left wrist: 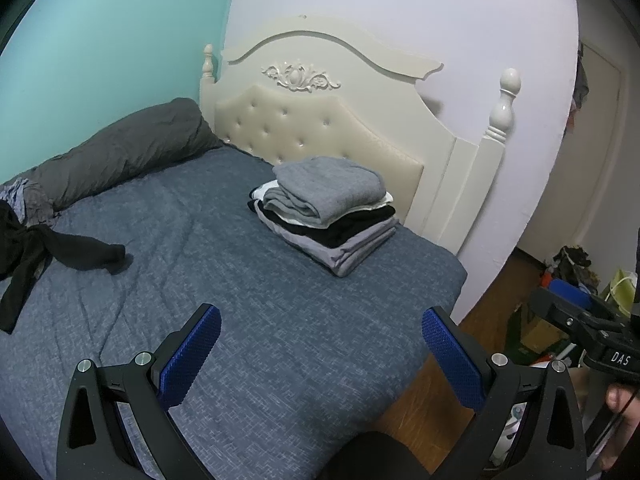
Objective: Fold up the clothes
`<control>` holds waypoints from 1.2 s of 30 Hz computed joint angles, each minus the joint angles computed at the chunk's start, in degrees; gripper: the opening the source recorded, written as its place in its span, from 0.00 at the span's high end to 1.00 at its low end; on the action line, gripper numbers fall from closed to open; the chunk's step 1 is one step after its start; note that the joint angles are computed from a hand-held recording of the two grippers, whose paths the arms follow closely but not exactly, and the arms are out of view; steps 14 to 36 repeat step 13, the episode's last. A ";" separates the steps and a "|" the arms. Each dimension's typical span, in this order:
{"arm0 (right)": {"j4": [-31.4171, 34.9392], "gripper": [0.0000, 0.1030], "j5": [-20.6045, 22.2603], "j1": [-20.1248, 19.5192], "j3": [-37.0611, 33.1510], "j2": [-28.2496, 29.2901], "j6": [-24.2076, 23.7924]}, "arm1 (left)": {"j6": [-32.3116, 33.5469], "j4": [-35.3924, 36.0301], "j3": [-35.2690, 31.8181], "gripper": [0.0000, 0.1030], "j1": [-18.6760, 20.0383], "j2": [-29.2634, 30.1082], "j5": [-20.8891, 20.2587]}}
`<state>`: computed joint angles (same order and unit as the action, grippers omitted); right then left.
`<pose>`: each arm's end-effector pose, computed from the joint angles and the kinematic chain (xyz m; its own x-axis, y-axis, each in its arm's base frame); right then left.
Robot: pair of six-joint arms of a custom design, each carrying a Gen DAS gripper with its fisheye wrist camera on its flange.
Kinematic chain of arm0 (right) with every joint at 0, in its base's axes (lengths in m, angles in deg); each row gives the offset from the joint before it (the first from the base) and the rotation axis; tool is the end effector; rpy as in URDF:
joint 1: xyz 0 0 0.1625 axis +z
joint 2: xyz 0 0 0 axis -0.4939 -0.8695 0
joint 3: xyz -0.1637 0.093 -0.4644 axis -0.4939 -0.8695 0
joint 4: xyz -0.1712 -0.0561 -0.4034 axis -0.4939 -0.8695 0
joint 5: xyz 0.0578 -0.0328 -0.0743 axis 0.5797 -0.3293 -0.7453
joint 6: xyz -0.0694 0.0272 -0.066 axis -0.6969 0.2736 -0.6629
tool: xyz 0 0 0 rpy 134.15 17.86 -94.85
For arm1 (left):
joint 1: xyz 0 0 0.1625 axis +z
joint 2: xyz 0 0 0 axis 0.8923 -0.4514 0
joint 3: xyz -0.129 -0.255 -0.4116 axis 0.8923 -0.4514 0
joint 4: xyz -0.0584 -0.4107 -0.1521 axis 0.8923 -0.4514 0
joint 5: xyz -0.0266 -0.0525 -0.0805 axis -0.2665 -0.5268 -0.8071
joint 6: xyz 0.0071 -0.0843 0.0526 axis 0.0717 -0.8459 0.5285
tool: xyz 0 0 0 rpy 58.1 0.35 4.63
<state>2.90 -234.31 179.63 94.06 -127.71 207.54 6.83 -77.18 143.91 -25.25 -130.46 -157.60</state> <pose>0.4645 -0.2139 0.2384 -0.4863 0.8501 0.2024 -0.1841 0.1268 -0.9747 -0.3878 -0.4620 0.3270 -0.2270 0.9739 -0.0076 0.9573 0.2217 -0.1858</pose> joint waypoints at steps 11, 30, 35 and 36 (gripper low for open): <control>0.01 0.00 -0.20 -0.04 -0.09 0.08 0.11 | 0.05 0.21 -0.11 0.01 0.05 -0.01 -0.04; -0.02 0.00 -0.22 -0.08 -0.09 0.09 0.05 | 0.04 0.29 -0.14 0.01 0.06 -0.05 -0.05; -0.02 0.00 -0.22 -0.08 -0.09 0.09 0.05 | 0.04 0.29 -0.14 0.01 0.06 -0.05 -0.05; -0.02 0.00 -0.22 -0.08 -0.09 0.09 0.05 | 0.04 0.29 -0.14 0.01 0.06 -0.05 -0.05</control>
